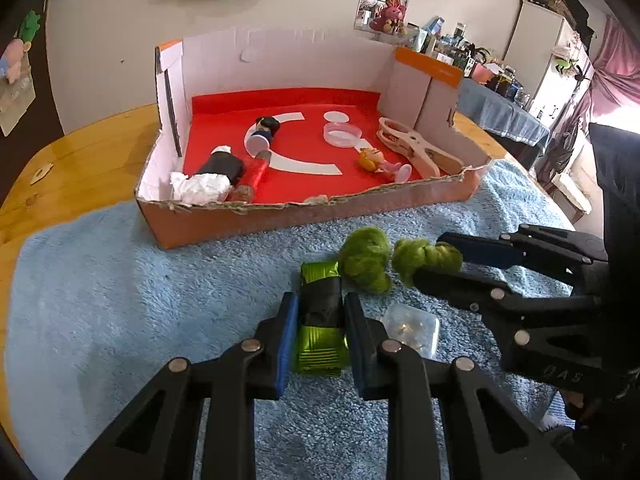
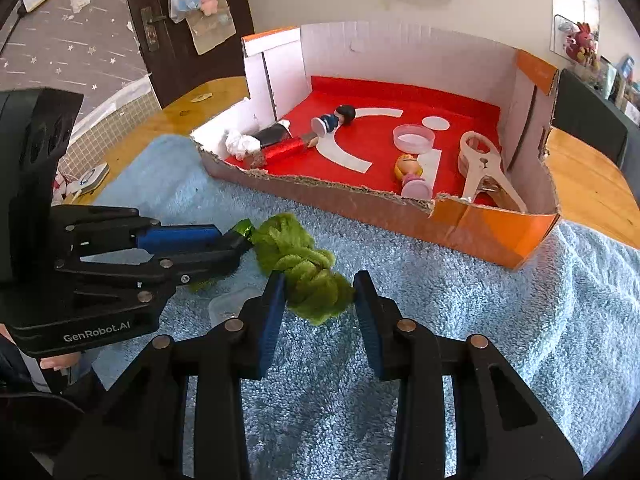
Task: Organize objects
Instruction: 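Grasp the green foil packet with the left tool while the right tool grasps the green yarn, then carry the packet with the left tool into the box while the right tool carries the yarn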
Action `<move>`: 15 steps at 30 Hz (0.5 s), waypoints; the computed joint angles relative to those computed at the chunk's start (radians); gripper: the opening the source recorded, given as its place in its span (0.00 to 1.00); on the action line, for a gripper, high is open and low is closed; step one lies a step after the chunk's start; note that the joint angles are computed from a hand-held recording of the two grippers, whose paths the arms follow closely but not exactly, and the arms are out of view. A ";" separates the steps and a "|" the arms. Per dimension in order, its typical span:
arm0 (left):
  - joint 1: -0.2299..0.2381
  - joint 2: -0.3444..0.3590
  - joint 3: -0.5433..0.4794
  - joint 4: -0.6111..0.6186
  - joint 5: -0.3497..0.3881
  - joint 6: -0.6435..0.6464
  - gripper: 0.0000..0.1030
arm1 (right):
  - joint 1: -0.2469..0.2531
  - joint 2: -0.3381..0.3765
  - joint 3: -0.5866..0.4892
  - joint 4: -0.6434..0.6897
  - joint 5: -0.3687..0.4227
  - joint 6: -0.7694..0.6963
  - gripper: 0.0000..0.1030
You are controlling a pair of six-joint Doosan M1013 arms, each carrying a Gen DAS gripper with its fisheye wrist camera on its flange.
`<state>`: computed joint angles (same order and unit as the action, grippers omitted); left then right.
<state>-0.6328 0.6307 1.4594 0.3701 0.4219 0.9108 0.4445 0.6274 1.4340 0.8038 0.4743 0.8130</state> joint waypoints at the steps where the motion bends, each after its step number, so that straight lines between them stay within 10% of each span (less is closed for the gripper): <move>1: 0.000 -0.003 0.003 -0.002 -0.003 0.001 0.24 | -0.001 -0.003 0.003 0.007 -0.006 -0.004 0.32; 15: -0.006 -0.041 0.041 0.071 -0.060 -0.068 0.24 | -0.003 -0.027 0.023 0.060 -0.027 -0.045 0.32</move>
<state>-0.6383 0.5893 1.5003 0.4408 0.3615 0.8433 0.4415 0.6004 1.4571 0.8634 0.4468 0.7677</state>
